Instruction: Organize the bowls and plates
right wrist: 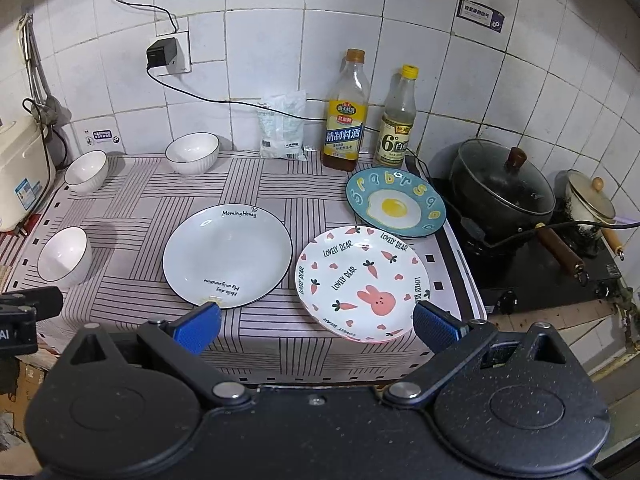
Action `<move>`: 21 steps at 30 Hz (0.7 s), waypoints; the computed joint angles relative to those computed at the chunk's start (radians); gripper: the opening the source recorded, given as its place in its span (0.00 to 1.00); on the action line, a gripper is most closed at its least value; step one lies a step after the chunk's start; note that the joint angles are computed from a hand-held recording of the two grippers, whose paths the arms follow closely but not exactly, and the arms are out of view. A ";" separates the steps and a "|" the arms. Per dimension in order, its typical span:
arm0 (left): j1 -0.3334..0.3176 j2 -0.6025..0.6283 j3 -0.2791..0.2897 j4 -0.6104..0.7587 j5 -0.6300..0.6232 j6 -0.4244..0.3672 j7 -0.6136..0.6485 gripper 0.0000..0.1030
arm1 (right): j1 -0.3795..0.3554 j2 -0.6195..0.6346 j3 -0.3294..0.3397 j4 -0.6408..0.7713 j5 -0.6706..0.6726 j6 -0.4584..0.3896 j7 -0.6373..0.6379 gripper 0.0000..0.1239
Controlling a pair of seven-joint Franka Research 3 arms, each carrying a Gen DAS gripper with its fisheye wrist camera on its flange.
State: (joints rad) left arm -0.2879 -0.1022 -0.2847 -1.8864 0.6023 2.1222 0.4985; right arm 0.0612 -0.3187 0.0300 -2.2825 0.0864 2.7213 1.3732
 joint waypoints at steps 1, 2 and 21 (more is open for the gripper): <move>0.001 0.001 0.001 0.002 -0.003 0.000 0.001 1.00 | 0.000 0.000 0.000 0.000 -0.001 0.000 0.001 0.83; 0.001 0.003 0.002 0.004 -0.005 0.000 0.001 1.00 | 0.000 0.001 0.000 0.001 -0.001 0.001 0.001 0.83; 0.030 0.010 0.033 -0.021 -0.012 0.146 0.021 1.00 | 0.097 0.007 -0.088 0.000 0.236 0.033 -0.203 0.83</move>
State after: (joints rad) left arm -0.2579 -0.0920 -0.2515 -1.9075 0.5904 2.2681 0.5194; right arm 0.1584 -0.3114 -0.0578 -2.2827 0.3223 2.7542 1.1707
